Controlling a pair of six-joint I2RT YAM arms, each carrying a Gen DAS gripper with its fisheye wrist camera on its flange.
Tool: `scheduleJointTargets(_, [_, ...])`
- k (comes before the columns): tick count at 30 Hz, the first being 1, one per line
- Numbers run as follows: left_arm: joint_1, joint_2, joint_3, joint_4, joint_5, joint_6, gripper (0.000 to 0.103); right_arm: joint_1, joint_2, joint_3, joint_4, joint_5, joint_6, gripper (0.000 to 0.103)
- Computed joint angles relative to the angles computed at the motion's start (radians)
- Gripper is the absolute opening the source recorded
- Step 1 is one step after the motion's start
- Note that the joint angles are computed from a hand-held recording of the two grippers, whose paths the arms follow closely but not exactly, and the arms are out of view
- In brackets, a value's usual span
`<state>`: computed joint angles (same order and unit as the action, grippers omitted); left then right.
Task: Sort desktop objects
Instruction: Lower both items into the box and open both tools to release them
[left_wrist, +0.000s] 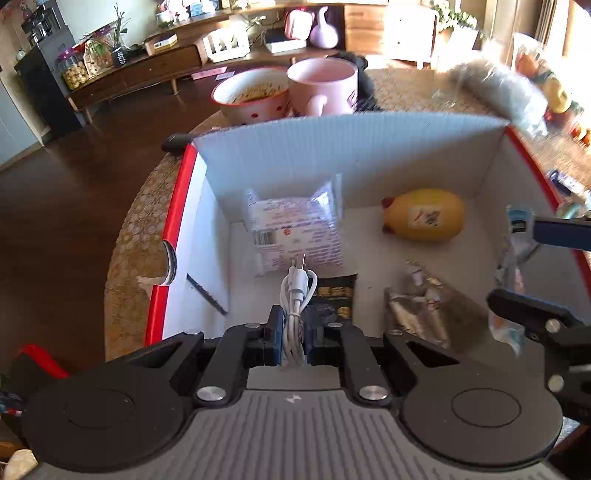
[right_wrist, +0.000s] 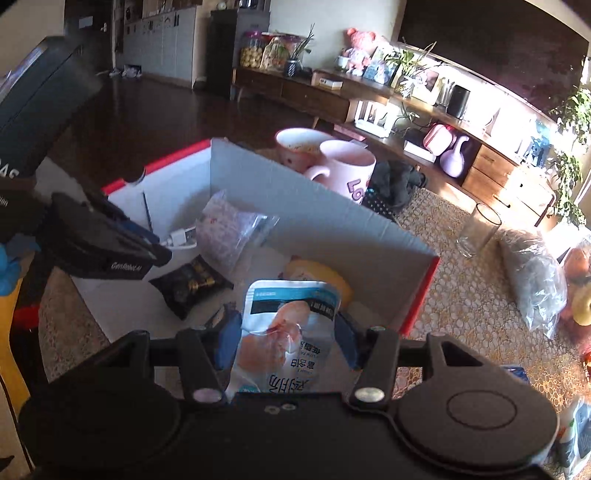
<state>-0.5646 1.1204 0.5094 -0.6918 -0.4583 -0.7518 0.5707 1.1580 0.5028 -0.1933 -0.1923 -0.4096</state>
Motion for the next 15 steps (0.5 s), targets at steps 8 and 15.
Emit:
scheduleJointTargets(8, [0.076,0.102,-0.005,0.058,0.046,0.051,0.010,-0.006,0.054,0.002,0.013,0.003,-0.025,0.055])
scheduleJointTargets(15, [0.113,0.152,-0.011,0.084,0.083,0.093,0.011,-0.018,0.091,0.013,0.011,-0.010,-0.020,0.055])
